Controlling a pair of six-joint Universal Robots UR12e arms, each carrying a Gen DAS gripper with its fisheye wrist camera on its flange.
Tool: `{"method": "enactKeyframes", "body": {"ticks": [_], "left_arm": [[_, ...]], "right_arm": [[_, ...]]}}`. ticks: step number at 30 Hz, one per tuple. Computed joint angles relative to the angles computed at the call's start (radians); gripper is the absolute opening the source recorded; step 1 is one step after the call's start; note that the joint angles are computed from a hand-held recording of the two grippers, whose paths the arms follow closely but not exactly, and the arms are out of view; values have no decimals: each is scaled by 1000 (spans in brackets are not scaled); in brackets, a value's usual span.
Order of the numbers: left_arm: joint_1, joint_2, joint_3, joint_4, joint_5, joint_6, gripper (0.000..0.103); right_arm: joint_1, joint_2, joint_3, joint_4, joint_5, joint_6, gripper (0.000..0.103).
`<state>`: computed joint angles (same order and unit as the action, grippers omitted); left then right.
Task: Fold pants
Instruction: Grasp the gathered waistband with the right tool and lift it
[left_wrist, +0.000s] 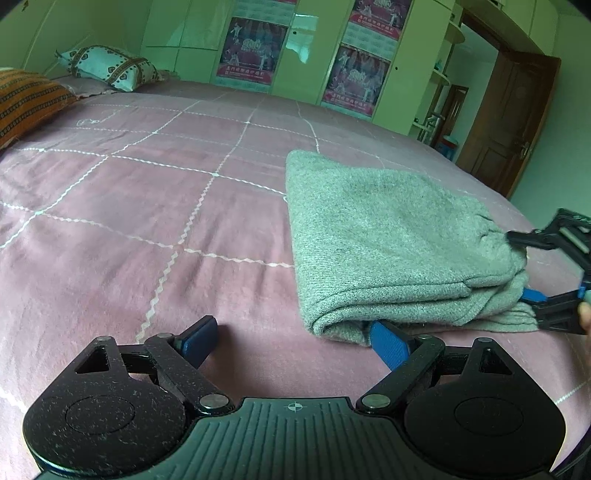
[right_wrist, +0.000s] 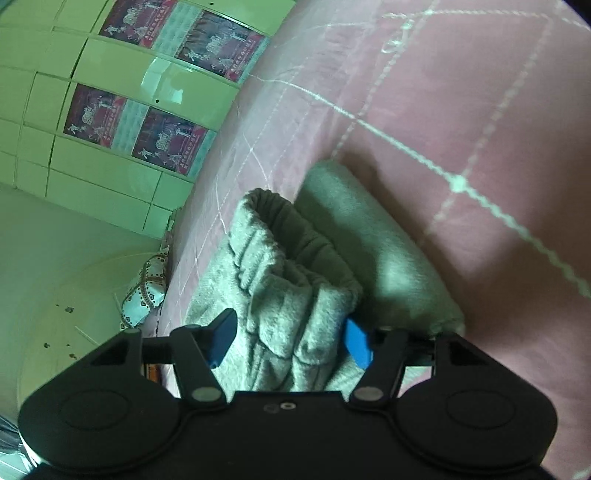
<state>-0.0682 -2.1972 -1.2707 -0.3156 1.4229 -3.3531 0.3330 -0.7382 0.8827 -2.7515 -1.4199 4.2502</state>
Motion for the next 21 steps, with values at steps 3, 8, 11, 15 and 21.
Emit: {"method": "enactKeyframes", "body": {"ticks": [3,8,11,15,21], "left_arm": [[0,0,-1,5,0,-1,89],[-1,7,-15,41,-3,-3,89],[-10,3,-8,63,-8,53,89],[-27,-18,35,43,93,31,89],[-33,-25,34,54,186,-10,89]], "right_arm": [[9,30,-82,140,-13,-63,55],[19,31,-136,210,-35,-191,32],[27,40,-167,115,-13,-261,30],[35,79,-270,61,18,-275,27],[21,14,-157,-68,-41,-285,23]]}}
